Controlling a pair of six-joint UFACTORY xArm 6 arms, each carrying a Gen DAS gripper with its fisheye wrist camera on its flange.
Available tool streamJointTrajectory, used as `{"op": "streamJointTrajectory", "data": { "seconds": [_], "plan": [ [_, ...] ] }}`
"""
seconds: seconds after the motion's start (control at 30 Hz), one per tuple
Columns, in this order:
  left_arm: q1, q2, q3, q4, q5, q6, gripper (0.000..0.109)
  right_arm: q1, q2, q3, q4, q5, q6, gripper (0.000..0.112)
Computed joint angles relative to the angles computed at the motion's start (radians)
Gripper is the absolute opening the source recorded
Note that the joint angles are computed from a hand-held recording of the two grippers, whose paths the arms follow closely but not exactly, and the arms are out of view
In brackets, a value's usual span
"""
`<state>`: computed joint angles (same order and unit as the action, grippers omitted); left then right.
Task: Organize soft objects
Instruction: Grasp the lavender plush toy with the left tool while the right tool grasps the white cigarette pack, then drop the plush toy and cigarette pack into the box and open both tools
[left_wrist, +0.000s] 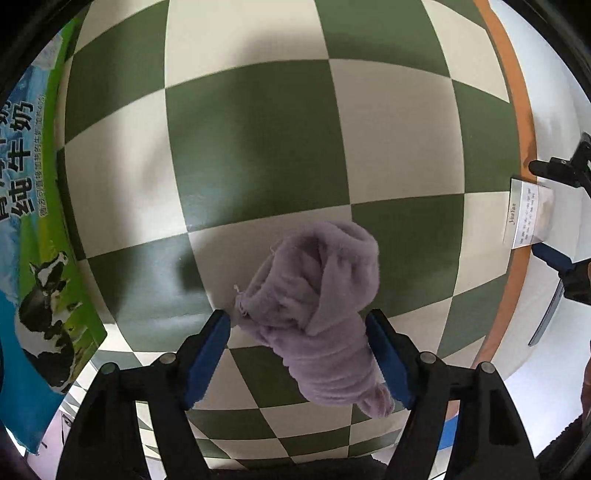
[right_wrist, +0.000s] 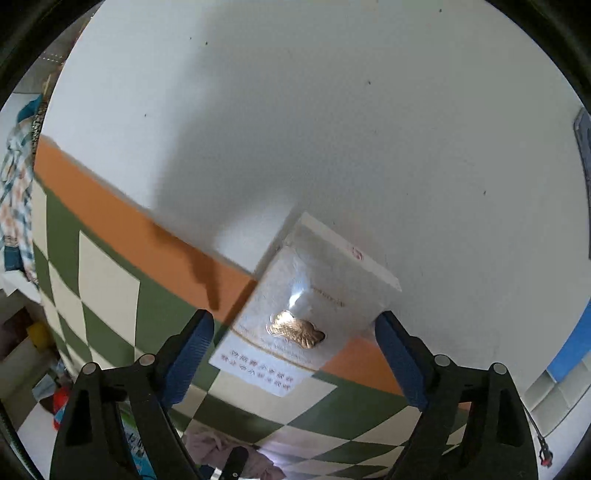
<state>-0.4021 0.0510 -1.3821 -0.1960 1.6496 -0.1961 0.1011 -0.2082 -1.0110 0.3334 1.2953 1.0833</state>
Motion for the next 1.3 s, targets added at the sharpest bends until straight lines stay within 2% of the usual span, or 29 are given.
{"op": "streamJointTrajectory", "data": {
  "seconds": [0.07,0.2,0.3,0.37,0.57,0.67,0.73,0.9,1.03,1.2,1.3],
  "plan": [
    [-0.01,0.013,-0.014,0.011,0.003,-0.003,0.072,0.008,0.032,-0.033,-0.016,0.024,0.002,0.089],
    [-0.042,0.015,-0.029,0.066,0.001,-0.017,0.046,0.026,0.076,-0.081,-0.043,0.066,0.041,0.082],
    [-0.052,0.009,-0.024,0.067,-0.003,-0.025,0.041,0.036,0.122,-0.124,-0.048,0.059,0.044,0.07],
    [-0.056,0.0,-0.015,0.069,-0.011,-0.036,0.04,0.044,0.141,-0.15,-0.055,0.066,0.045,0.065],
    [-0.066,-0.029,0.004,0.067,-0.016,-0.05,0.034,0.066,0.16,-0.169,-0.057,0.058,0.052,0.062],
    [-0.016,-0.003,-0.096,0.076,0.037,-0.001,0.034,0.059,0.139,-0.145,-0.046,0.053,0.023,0.062],
    [-0.009,-0.017,-0.119,0.072,0.04,0.013,0.034,0.036,0.162,-0.159,-0.041,0.036,-0.023,0.061],
    [0.0,-0.069,-0.191,0.081,0.028,0.041,0.034,0.069,0.112,-0.154,-0.022,0.004,-0.096,0.061],
    [0.05,-0.11,-0.268,0.055,0.04,0.075,0.034,0.127,0.087,-0.217,-0.043,0.017,-0.145,0.061],
    [0.125,-0.109,-0.414,0.034,0.1,0.108,0.034,0.236,0.06,-0.31,-0.061,0.034,-0.181,0.06],
    [0.199,-0.125,-0.467,0.03,0.133,0.155,0.034,0.322,0.119,-0.465,-0.092,0.07,-0.177,0.06]
  ]
}}
